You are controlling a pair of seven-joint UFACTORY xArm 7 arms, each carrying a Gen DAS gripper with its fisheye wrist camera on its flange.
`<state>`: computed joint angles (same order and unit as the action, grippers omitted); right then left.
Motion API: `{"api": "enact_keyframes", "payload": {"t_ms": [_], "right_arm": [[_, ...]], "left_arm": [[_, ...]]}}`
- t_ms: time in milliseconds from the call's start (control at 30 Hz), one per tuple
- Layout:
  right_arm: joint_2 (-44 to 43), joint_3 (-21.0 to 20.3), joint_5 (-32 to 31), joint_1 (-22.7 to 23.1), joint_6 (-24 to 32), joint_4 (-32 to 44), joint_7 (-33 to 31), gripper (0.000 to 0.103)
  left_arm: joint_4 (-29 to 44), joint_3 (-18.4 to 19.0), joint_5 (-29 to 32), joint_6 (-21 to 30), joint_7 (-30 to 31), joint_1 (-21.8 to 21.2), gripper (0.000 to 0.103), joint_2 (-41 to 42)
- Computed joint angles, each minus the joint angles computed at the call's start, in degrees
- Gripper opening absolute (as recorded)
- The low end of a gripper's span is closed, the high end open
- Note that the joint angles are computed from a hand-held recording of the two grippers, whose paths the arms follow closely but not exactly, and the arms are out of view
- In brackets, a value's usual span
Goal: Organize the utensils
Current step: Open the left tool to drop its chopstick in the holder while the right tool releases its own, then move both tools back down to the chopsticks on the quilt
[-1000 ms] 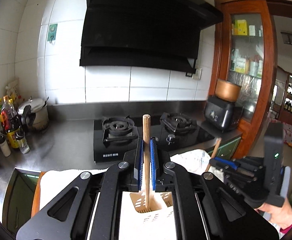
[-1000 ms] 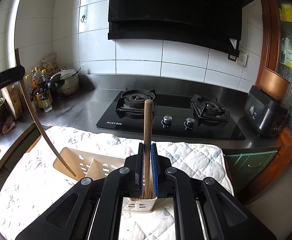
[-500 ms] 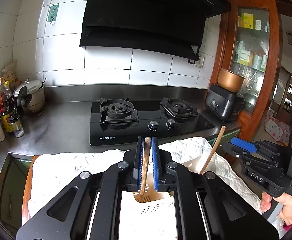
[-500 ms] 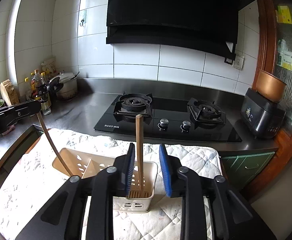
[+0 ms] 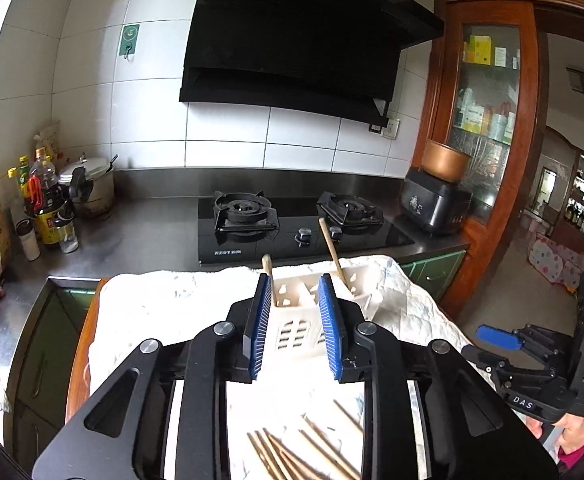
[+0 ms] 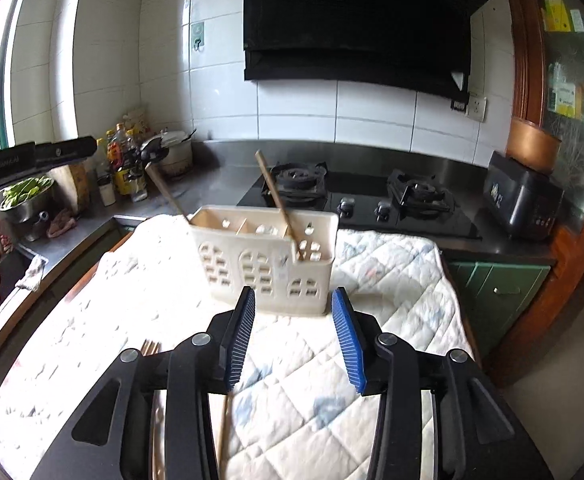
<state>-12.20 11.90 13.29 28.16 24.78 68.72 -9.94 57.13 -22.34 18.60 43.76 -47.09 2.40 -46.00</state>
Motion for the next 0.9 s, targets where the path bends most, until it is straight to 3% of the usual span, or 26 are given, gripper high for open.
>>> {"api": "enact_keyframes", "payload": {"t_ms": [233, 333, 533, 900], "right_arm": [[-10.46, 0.63, 3.13, 4.41, 0.75, -17.11, -0.98, 0.039], [-12.18, 0.07, 4.71, 6.58, 1.37, -21.22, -0.70, 0.034], [-12.85, 2.75, 0.64, 5.54, 1.07, -25.45, 4.97, 0.027], [-11.18, 1.62, -0.43, 6.74, 1.00, -26.11, 7.36, 0.021]], "left_arm": [[-8.63, -4.59, -6.47, 14.04, -6.52, -5.84, 0.025, -12.13], [-12.70, -6.59, -8.98, 18.84, -10.56, -8.37, 0.025, -16.40], [-18.44, -9.87, -13.67, 25.94, -19.14, -13.02, 0.025, -20.29], [-21.71, -11.01, -15.24, 20.86, -27.80, -19.87, 0.023, -14.43]]}}
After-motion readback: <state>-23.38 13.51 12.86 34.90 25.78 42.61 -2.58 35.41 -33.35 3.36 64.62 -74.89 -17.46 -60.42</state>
